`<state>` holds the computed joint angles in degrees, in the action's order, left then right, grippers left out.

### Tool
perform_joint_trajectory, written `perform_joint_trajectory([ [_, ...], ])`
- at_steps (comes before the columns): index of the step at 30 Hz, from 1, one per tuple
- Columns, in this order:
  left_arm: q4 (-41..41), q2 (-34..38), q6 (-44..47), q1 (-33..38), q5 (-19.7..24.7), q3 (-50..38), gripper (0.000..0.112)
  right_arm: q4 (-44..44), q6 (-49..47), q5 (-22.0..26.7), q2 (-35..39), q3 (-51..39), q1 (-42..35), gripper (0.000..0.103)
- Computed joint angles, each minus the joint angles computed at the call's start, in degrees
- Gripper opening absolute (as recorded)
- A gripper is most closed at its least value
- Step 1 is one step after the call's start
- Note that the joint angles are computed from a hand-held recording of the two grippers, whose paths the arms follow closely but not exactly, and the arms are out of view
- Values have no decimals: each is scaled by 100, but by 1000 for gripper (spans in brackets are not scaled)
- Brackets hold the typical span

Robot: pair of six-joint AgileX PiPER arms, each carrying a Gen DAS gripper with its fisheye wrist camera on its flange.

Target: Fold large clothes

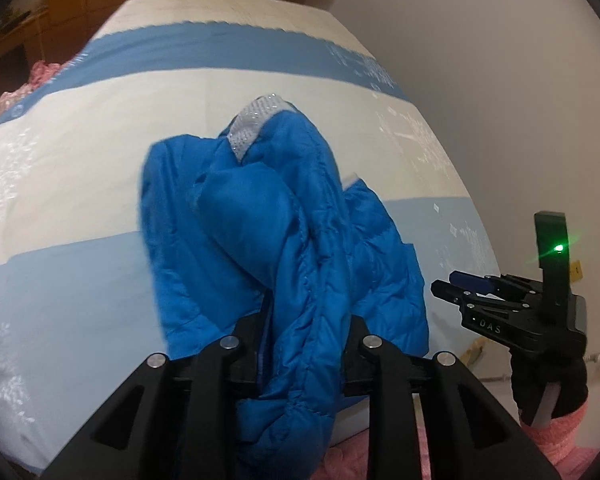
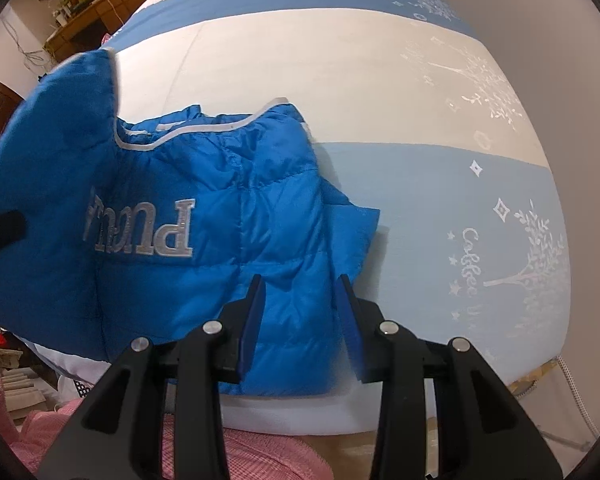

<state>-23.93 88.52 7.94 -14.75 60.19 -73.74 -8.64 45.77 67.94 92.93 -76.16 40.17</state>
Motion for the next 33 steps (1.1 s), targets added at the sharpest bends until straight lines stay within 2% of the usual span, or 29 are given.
perform_joint_trajectory([
  [9, 373, 731, -639, -1071, -273, -292, 31, 116, -388, -109, -72, 202, -319, 36],
  [14, 446, 1174, -732, -1510, -563, -183, 40, 164, -578, -186, -87, 276, -485, 36],
  [18, 174, 1332, -476, -1527, -744, -100, 51, 280, -739, -295, -106, 367, -613, 36],
  [22, -724, 1010, 93, -1081, -459, 31, 55, 339, -880, -378, -157, 375, -701, 37],
  [25, -1691, 515, 698, -518, 166, 61, 55, 422, -1036, -395, -178, 256, -754, 38],
  [28, -2287, 41, 1119, -23, 557, 115, 57, 479, -1150, -359, -141, 33, -757, 41],
  [30, -1909, -216, 771, 165, 507, -12, 57, 663, -1290, -364, -90, -135, -776, 46],
  [33, -245, -447, -194, 99, 18, -15, 57, 1042, -1514, -393, 86, -450, -794, 51],
])
